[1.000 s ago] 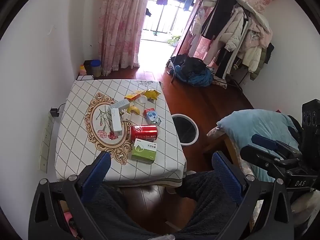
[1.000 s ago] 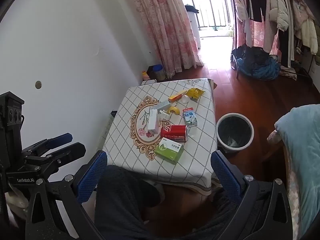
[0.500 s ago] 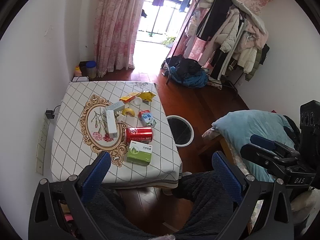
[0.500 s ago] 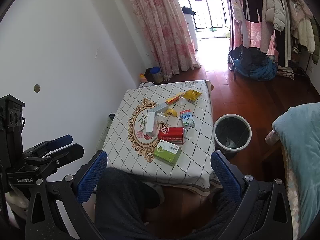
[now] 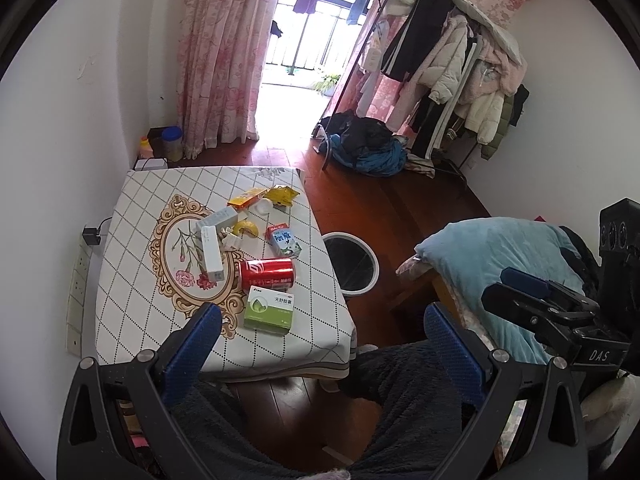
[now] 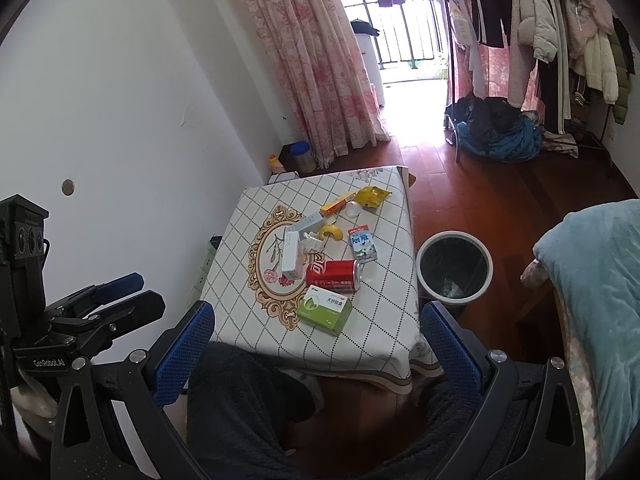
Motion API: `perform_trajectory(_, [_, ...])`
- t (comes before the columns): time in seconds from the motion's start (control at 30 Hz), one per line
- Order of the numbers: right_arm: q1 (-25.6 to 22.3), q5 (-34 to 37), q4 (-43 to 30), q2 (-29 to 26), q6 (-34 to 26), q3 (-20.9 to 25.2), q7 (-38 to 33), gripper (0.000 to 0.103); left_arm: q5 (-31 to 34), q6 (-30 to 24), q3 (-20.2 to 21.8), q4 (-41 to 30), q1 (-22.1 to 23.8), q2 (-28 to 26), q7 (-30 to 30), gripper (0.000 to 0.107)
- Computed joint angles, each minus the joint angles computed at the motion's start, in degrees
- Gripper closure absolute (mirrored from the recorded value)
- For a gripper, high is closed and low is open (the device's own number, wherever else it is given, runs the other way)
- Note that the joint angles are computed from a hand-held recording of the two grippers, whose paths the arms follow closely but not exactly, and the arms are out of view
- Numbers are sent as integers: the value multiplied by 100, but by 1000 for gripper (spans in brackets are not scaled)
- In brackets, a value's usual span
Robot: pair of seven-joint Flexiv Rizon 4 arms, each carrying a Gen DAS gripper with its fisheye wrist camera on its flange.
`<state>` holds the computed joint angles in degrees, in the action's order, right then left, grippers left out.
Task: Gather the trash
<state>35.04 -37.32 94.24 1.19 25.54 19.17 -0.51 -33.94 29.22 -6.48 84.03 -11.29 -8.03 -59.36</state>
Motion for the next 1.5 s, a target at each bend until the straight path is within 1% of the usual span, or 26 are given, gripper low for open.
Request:
perform_trajectory(0.73, [-3, -47, -54, 18, -80, 4, -5, 0, -37, -18, -14, -55, -19, 0, -12, 4])
perform_trajectory(0.97, [-8, -63, -84, 23, -132, 9, -13, 0, -41, -49, -40, -175, -33, -33, -51, 4])
perform_trajectory(1.5, [6, -75, -106, -8, -139, -5, -31, 0, -41, -4, -34, -138, -49, -17, -49, 4])
